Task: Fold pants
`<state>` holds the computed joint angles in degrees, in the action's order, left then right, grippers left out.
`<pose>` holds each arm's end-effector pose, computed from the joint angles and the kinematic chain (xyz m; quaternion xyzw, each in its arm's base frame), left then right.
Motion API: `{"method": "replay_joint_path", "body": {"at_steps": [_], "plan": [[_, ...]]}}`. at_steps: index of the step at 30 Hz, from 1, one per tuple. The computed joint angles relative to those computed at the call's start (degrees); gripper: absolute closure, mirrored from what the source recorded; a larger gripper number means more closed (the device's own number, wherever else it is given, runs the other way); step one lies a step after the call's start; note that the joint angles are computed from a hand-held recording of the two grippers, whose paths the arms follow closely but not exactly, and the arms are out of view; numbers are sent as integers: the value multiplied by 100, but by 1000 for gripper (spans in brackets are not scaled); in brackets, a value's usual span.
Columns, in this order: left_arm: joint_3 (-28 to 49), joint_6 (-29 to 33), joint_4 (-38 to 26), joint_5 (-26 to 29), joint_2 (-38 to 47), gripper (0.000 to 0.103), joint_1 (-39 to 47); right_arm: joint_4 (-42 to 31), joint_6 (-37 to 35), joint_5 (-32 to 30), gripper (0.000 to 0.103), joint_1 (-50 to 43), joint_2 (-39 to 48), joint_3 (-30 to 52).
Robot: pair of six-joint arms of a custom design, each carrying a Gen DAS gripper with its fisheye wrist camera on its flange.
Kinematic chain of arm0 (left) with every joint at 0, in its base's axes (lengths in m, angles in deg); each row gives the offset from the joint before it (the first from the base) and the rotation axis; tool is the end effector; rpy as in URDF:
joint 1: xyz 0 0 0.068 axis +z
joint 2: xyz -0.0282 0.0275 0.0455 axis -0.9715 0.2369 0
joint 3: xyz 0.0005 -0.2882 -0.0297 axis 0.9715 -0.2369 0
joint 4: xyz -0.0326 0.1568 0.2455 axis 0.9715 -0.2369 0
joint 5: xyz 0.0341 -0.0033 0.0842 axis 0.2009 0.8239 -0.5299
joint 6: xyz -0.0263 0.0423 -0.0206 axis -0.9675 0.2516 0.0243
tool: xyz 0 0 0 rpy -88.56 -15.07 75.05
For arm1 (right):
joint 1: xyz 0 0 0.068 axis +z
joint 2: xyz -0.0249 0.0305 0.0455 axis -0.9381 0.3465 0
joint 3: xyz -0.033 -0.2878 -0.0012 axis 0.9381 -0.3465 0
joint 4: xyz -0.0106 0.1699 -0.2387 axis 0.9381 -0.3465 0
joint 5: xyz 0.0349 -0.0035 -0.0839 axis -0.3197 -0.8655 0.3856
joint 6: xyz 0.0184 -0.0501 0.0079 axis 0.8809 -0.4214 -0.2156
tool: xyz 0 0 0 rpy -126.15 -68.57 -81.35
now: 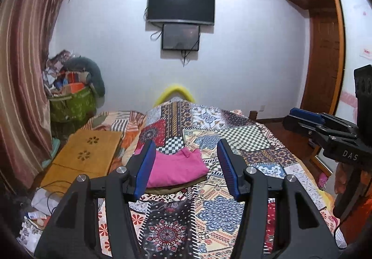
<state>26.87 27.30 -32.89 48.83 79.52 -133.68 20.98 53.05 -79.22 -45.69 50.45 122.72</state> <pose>0.1877 -0.2512 0.3704 0.0934 0.8183 -0.0783 0.5617 0.1984 0.0904 0.3688 -0.1563 0.8011 0.1583 0.5557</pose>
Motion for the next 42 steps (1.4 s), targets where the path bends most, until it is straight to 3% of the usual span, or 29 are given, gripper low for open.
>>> {"method": "replay_joint_path", "body": {"at_steps": [10,14,18,29,33,42], "plan": [[-69,175,269,-1396,-333,32,-1101,104,63,412,50,485,-730,-234],[-121,242,404,-1818,-407,18,-1402,190,31,629,35,661,-938,-349],[-190,451,621,-2066,-447,12,-1487,270,7,865,22,888,-1027,-419],[-383,419,828,-2165,-602,5,-1479,360,222,1308,10,1126,-1244,-609],[-394,450,834,-2147,-586,5,-1448,364,266,1450,0,1180,-1303,-650],[-391,406,839,-2058,-501,5,-1399,316,261,1668,0,1312,-1319,-597]]}}
